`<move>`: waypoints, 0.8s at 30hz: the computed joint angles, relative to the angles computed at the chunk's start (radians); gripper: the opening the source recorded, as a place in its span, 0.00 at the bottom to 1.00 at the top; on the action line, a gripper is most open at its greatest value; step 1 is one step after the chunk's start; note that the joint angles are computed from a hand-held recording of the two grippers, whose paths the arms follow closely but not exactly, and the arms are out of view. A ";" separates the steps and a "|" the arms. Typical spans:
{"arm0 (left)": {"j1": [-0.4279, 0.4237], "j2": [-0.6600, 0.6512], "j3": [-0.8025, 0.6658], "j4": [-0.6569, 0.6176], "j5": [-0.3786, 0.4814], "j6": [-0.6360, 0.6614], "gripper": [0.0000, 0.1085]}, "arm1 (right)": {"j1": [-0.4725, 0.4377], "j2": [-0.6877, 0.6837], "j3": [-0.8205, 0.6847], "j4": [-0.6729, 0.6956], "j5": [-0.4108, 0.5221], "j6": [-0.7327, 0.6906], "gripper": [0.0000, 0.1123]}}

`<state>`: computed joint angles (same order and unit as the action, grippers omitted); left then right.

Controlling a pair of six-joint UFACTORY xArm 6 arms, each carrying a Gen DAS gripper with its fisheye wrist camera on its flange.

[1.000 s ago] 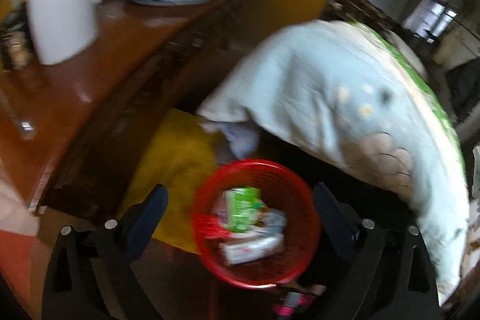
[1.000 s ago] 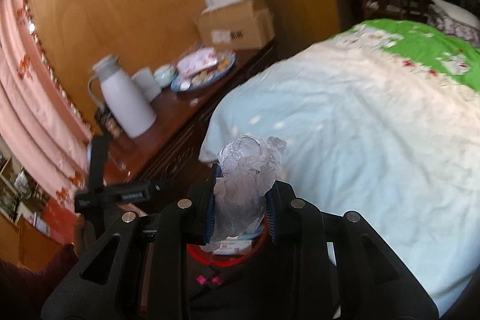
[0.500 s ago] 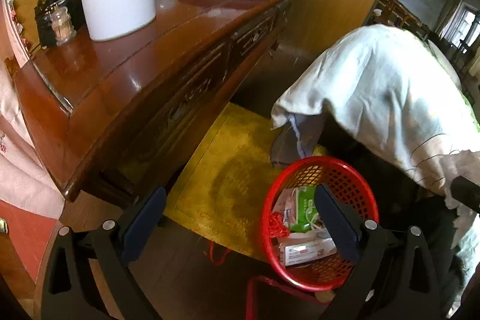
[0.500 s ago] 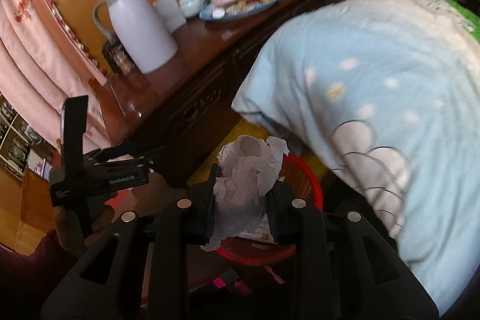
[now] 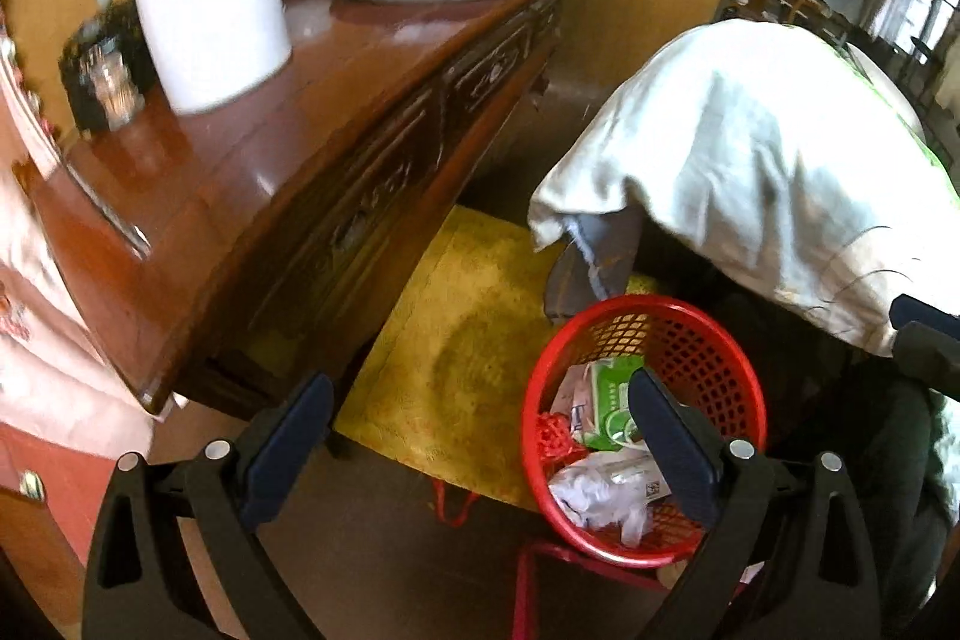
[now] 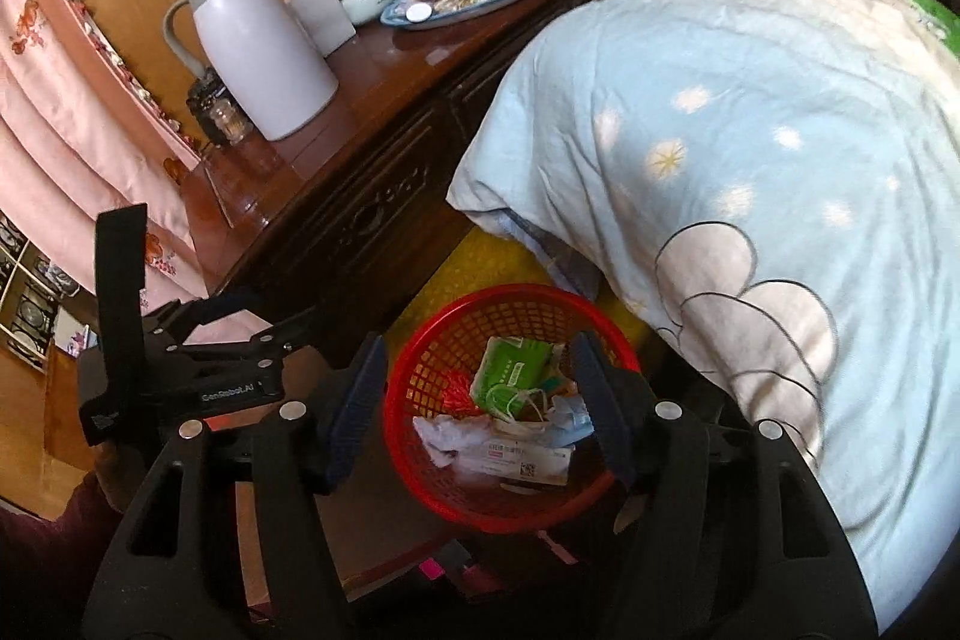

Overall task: Collect trash
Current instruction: 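Open the left tool to drop the mask while the right tool drops the tissue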

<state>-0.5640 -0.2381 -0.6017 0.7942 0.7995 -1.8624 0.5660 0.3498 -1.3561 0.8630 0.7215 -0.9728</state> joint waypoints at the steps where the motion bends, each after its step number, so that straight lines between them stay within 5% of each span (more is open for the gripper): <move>1: -0.015 0.000 -0.016 -0.002 0.028 0.009 0.89 | -0.004 -0.027 0.027 0.013 -0.011 -0.015 0.56; 8: -0.157 0.003 -0.143 -0.055 0.280 0.096 0.89 | -0.037 -0.196 0.184 0.066 -0.072 -0.066 0.62; 18: -0.349 -0.014 -0.229 -0.076 0.479 0.112 0.89 | -0.059 -0.394 0.391 0.067 -0.103 -0.071 0.72; 24: -0.397 0.013 -0.251 -0.072 0.506 0.107 0.89 | -0.047 -0.429 0.454 -0.011 -0.133 0.001 0.72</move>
<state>-0.9607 -0.2256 -0.8526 0.7223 1.3060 -1.7556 0.5186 -0.0789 -0.9020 0.8523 0.5884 -0.9719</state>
